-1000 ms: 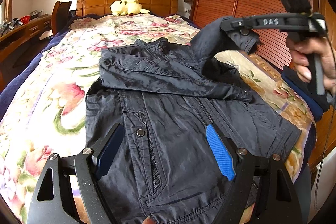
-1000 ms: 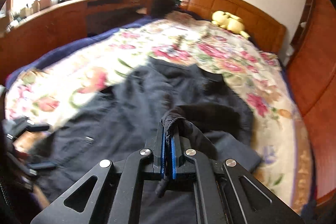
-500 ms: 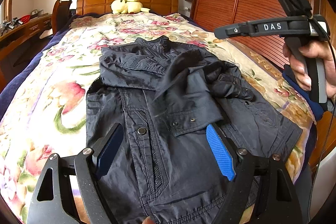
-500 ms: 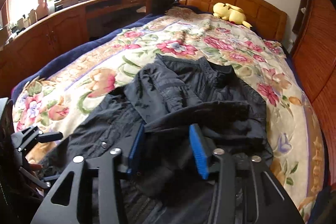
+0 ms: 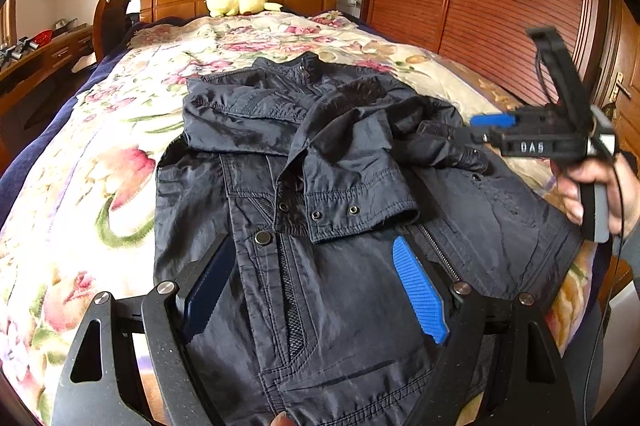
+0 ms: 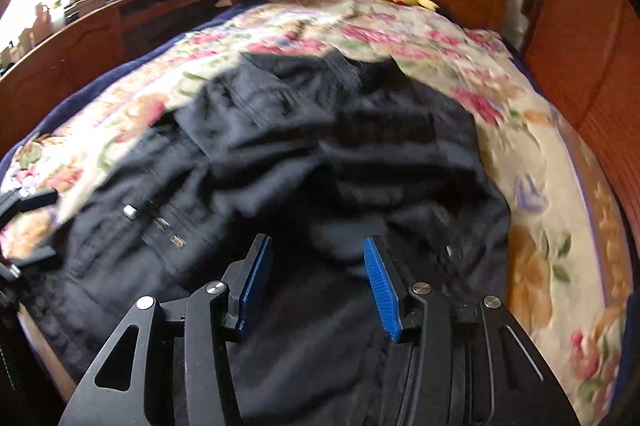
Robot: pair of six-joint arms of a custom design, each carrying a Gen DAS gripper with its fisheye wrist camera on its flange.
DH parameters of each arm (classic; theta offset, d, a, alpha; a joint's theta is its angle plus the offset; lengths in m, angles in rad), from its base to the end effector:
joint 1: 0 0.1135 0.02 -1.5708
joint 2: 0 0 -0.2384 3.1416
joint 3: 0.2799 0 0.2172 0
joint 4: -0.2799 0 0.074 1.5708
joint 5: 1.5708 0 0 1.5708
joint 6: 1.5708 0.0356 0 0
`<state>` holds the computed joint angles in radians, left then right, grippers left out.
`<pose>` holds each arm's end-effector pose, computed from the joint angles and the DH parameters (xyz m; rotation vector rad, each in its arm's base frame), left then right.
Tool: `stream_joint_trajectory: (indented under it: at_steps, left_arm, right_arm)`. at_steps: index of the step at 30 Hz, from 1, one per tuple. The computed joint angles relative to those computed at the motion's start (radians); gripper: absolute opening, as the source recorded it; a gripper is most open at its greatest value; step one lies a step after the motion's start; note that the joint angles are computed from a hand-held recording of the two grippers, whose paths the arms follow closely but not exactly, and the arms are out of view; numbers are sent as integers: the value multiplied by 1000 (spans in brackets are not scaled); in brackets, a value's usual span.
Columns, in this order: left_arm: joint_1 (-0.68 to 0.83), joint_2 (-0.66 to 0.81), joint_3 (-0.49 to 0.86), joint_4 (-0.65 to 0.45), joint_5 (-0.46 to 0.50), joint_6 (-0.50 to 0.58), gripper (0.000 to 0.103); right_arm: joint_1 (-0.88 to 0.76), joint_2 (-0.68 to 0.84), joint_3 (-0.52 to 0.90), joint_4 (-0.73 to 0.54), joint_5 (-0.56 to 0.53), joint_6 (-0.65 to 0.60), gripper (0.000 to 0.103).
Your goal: Fold large clothes
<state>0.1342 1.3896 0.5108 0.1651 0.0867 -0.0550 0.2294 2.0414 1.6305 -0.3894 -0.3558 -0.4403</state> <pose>0.2374 0.0289 0.1539 -0.1705 2.2755 -0.0576 0.4044 0.1072 0.2206 -0.9236 2.1388 0.3163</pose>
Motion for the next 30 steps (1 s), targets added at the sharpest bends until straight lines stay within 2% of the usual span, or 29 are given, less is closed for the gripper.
stream_joint_trajectory:
  at_steps: [8, 12, 17, 23, 30]
  left_arm:
    - [-36, 28, 7, -1, -16, -7, 82]
    - [-60, 56, 8, 16, -48, -13, 82]
    - [-86, 87, 20, 13, -73, -16, 82]
    - [-114, 89, 38, 3, -101, -53, 82]
    - [-167, 157, 159, -46, -155, -101, 82]
  right_arm:
    - [-57, 94, -54, 128, 21, 20, 50]
    - [-70, 148, -40, 152, -4, 46, 50]
    - [-66, 169, -86, 248, -13, 97, 52]
    - [-82, 186, -86, 268, -56, 126, 55]
    - [-138, 201, -87, 260, -136, 138, 56]
